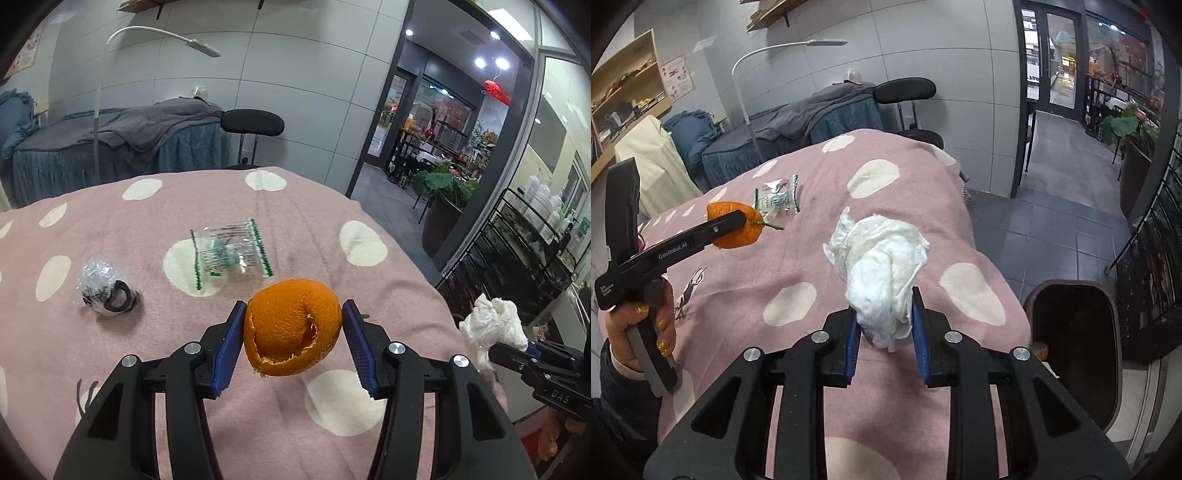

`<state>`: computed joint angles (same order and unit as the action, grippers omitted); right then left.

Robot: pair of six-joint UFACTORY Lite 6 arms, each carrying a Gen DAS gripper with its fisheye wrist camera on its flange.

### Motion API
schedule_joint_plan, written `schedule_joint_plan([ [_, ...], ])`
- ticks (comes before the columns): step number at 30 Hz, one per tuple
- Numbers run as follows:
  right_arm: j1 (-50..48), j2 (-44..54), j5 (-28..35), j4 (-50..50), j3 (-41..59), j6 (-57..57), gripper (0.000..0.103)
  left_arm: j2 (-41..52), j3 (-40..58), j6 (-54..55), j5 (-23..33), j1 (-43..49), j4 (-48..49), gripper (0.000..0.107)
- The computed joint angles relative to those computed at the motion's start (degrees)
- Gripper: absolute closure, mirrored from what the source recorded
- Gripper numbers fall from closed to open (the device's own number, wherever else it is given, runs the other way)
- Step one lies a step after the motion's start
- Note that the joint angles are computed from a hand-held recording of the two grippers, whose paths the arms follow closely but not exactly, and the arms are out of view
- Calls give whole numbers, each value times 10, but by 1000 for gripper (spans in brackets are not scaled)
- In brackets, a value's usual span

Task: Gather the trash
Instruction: 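Grasp the orange peel with the left tool while the right tool grasps the white tissue, then carry the orange peel and white tissue over the brown bin with both tools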

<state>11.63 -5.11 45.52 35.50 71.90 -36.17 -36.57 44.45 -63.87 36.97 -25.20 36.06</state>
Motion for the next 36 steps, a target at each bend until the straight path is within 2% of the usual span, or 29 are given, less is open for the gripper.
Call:
schedule_joint_plan([
  [9, -116, -65, 13, 63, -87, -79, 77, 84, 69, -154, 49, -168, 103, 55],
  [19, -241, -64, 20, 102, -135, -163, 77, 161, 123, -224, 40, -228, 136, 55],
  [25, -279, -13, -55, 77, -155, -179, 77, 205, 148, -249, 26, -255, 143, 55],
  [32, -285, 145, -131, 52, -133, -160, 77, 250, 191, -247, 25, -275, 141, 55],
  [36, -278, 220, -152, 45, -114, -146, 77, 271, 210, -236, 20, -276, 133, 55],
])
